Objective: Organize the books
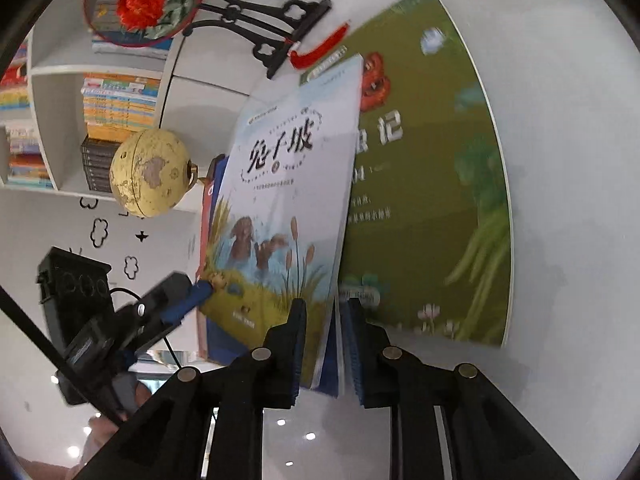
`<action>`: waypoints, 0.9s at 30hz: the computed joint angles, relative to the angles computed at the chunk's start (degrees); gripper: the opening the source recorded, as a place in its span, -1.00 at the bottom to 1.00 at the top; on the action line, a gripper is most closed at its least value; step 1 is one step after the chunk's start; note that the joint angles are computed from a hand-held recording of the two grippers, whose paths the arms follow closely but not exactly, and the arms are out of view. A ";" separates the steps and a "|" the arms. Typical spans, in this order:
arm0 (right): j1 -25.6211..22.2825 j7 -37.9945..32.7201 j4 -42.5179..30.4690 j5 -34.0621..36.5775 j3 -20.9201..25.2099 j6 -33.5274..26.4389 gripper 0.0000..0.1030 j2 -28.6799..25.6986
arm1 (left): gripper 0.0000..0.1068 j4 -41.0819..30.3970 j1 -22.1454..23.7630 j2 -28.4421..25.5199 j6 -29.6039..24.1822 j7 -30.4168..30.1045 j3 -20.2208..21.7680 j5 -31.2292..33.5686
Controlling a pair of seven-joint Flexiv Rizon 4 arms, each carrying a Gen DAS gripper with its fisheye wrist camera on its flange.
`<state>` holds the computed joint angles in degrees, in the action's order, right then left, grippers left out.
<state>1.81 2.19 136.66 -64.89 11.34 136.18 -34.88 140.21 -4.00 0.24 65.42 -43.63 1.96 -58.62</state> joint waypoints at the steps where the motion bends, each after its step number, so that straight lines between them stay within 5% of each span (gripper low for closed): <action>1: -0.40 1.12 -0.10 -0.53 0.22 0.52 -0.60 -0.47 | 0.05 -0.75 0.41 -0.47 -0.99 0.50 0.22 -0.51; 5: 0.19 2.38 -0.01 0.31 0.68 1.48 -0.49 -1.26 | 0.05 -1.33 0.92 -1.10 -0.54 -0.24 0.12 5.79; 7: 1.27 0.69 0.34 3.44 0.96 2.21 -0.13 -1.03 | 0.05 -1.30 1.04 -0.67 0.17 -0.74 0.19 8.66; 9: 1.75 0.06 -0.42 4.34 1.32 3.00 0.00 -1.44 | 0.05 -0.64 0.74 -0.34 2.70 -0.52 0.03 7.73; 11: 1.94 -0.22 -0.35 3.82 1.04 2.09 0.00 -0.71 | 0.05 0.01 0.69 0.12 4.08 0.37 0.32 5.04; 15: 2.42 -1.22 0.33 6.56 1.51 2.85 0.01 -0.96 | 0.00 -1.27 2.89 -1.04 -2.10 -1.97 1.41 7.49; 19: 3.10 -2.73 0.55 7.66 1.56 1.39 0.00 -0.03 | -0.08 0.71 1.61 0.98 0.07 0.99 0.61 5.84; 25: 4.30 -6.29 0.85 6.99 1.62 -8.02 -0.05 5.91 | -0.20 0.72 -0.65 1.86 -1.96 2.74 0.10 6.25; 27: 4.19 -7.79 0.88 6.68 2.06 -10.26 -0.08 7.16 | -0.19 0.79 -0.66 0.48 2.01 -1.69 -0.26 11.49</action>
